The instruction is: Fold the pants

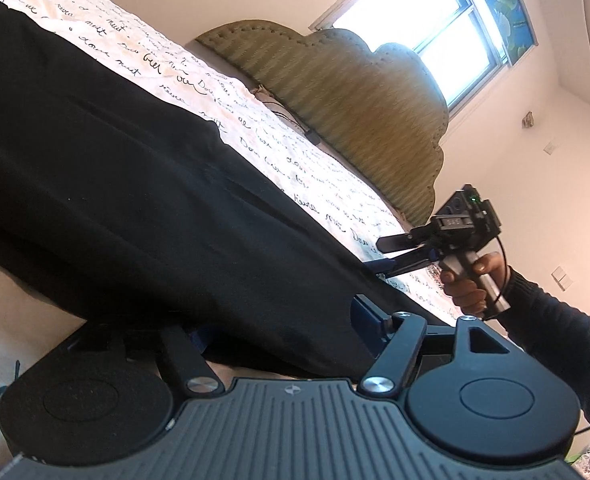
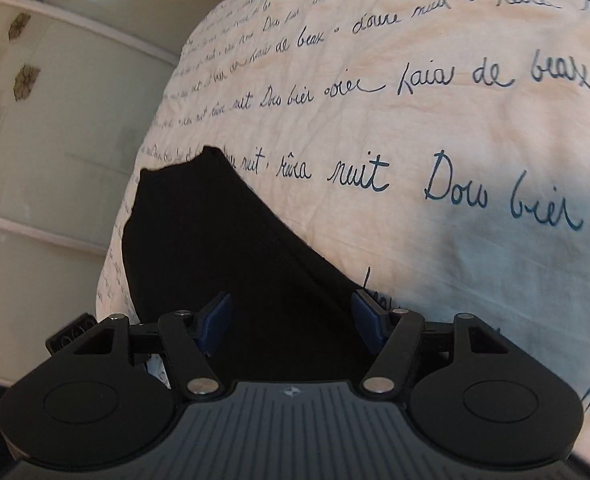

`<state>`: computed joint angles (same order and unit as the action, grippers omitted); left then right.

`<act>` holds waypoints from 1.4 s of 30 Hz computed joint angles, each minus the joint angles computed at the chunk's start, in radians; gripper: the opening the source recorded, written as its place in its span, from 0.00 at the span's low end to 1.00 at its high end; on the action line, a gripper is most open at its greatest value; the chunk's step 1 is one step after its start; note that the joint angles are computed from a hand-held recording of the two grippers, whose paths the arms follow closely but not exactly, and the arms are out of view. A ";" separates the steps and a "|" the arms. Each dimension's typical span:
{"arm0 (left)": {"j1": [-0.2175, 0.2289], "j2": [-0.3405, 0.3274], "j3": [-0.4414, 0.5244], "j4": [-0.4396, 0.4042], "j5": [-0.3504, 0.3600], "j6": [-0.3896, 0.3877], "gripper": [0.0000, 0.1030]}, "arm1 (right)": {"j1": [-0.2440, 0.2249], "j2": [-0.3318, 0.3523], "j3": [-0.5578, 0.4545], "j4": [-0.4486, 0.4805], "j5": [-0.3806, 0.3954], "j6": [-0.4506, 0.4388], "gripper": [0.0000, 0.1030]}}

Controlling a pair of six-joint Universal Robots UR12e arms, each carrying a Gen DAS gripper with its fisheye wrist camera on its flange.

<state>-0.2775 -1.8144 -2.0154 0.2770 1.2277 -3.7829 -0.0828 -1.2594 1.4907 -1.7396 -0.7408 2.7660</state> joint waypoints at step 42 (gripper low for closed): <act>0.002 -0.003 0.000 0.013 -0.008 -0.010 0.73 | 0.000 0.092 -0.102 0.185 0.102 -0.140 0.17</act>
<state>-0.2753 -1.8176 -2.0154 0.2900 1.2194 -3.7927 -0.0827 -1.1672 1.3884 -1.5546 -0.6388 2.6258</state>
